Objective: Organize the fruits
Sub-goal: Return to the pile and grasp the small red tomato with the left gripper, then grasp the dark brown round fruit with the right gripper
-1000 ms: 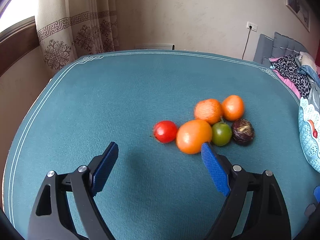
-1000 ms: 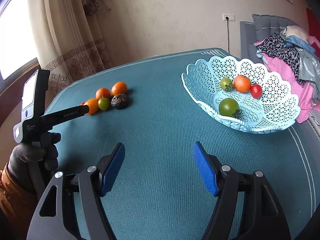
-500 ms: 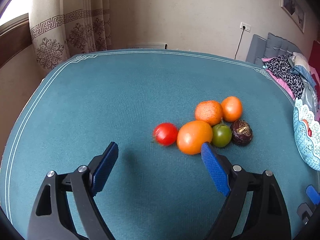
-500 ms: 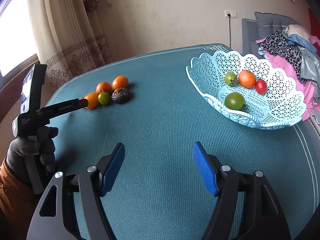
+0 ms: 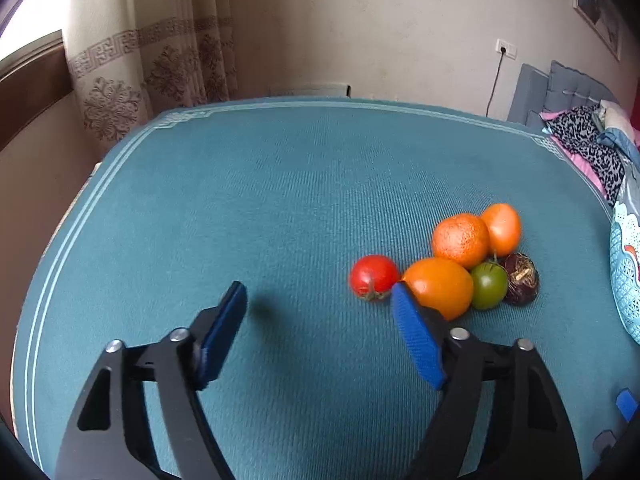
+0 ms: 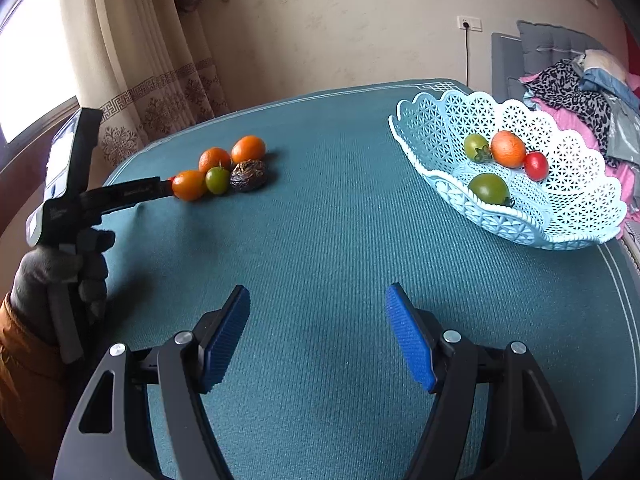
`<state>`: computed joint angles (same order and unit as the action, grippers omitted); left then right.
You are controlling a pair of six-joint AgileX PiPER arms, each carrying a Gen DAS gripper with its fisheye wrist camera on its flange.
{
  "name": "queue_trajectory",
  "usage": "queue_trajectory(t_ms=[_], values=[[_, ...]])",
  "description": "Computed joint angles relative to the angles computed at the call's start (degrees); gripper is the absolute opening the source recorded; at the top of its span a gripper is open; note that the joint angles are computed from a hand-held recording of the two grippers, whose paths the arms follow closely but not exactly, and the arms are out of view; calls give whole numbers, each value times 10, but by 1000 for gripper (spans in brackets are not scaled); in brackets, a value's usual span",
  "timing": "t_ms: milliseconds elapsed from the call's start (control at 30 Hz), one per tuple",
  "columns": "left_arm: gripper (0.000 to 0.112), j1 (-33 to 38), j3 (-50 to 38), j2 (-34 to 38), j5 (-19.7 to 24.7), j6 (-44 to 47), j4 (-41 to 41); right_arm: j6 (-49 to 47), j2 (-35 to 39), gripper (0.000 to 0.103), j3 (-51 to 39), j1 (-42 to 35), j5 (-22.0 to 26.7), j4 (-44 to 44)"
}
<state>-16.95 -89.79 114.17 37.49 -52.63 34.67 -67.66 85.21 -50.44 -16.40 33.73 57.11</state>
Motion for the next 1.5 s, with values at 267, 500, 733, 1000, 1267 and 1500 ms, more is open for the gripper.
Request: queue_trajectory(t_ms=[267, 500, 733, 1000, 1267, 1500], values=[[40, 13, -10, 6, -50, 71, -59, 21, 1, 70, -3, 18, -12, -24], [23, 34, 26, -11, -118, 159, -152, 62, 20, 70, -35, 50, -16, -55], [23, 31, 93, -53, -147, 53, -77, 118, 61, 70, -97, 90, -16, -91], [23, 14, 161, -100, -124, -153, 92, 197, 163, 70, -224, 154, -9, -144], [23, 5, 175, -108, -113, -196, 133, 298, 265, 56, -366, 185, 31, -224], [23, -6, 169, -101, -101, -210, 154, 303, 286, 43, -405, 188, 60, -223]])
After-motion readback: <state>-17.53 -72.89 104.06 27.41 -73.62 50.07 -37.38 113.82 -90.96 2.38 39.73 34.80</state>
